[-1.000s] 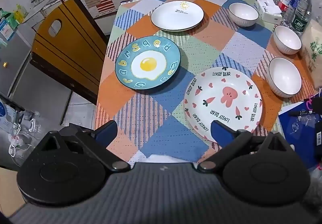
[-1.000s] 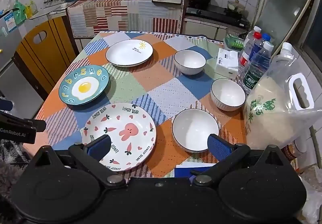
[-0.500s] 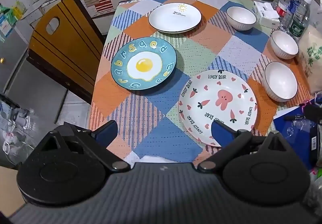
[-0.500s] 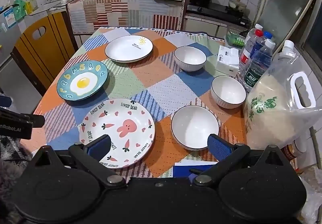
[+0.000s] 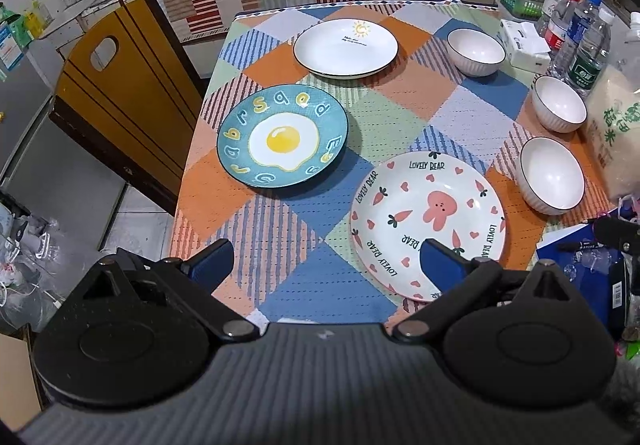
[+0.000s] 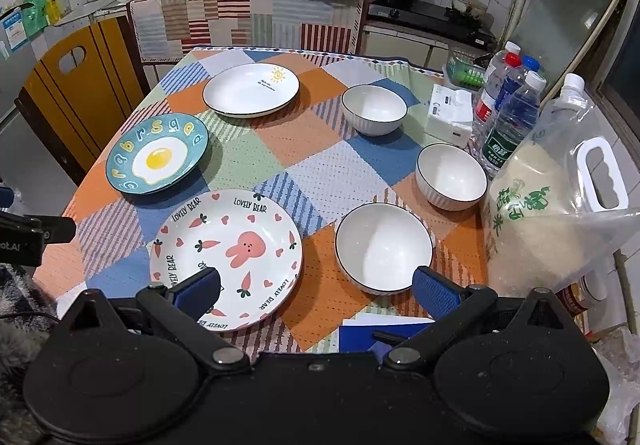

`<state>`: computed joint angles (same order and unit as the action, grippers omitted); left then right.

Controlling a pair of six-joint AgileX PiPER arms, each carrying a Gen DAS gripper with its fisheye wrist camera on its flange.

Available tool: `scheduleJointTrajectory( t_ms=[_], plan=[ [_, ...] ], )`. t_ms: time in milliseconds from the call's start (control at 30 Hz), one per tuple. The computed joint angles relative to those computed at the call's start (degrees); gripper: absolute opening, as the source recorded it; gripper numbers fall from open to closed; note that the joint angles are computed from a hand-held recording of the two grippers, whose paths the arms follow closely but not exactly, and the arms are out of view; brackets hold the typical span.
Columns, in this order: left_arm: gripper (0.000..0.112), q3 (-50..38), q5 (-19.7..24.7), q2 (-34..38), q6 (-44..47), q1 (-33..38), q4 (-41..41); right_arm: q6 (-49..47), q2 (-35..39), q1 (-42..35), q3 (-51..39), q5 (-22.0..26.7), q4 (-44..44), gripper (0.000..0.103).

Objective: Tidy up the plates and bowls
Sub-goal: 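Move both tools toward the pink bunny plate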

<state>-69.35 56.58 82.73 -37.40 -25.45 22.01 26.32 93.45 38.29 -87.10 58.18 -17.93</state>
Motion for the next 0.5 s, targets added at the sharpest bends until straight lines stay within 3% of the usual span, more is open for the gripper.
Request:
scheduleJointTrajectory(
  t_ms=[500],
  plan=[
    [0.101,2.07,-1.96,-1.40,1.02,-1.10,-0.69,1.41,-0.11,0.58,1.49,-0.71,-2.14,0.103]
  ],
)
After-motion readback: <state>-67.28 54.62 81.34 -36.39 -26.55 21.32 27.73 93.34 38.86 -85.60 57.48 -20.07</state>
